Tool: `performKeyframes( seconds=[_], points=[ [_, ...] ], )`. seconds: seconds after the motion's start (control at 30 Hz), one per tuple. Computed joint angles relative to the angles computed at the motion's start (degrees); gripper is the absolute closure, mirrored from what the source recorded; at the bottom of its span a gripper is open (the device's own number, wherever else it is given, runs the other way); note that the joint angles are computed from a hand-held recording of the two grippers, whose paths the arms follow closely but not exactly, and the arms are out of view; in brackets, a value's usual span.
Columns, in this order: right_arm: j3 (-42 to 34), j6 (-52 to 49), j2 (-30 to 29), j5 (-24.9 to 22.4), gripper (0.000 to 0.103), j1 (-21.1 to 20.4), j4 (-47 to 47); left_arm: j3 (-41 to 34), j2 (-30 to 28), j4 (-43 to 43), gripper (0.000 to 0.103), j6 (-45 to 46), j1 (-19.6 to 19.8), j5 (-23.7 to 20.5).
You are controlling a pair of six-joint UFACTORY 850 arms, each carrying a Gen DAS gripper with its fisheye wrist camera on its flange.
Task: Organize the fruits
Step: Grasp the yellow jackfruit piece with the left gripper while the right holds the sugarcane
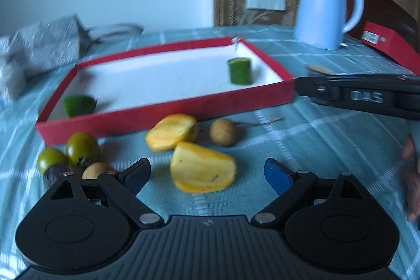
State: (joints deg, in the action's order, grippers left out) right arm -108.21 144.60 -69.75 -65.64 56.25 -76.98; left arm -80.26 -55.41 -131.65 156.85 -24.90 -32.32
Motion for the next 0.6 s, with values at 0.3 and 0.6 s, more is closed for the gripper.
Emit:
performKeyframes(
  seconds=[0.3, 0.6],
  points=[
    [0.34, 1.66, 0.16, 0.22, 0.072, 0.00, -0.55, 1.28, 0.45, -2.34, 0.051, 3.73, 0.00, -2.03],
    [0.47, 2.76, 0.12, -0.34, 0.072, 0.05, -0.99, 2.35, 0.91, -2.86, 0.055, 4.09, 0.27, -3.56]
  ],
)
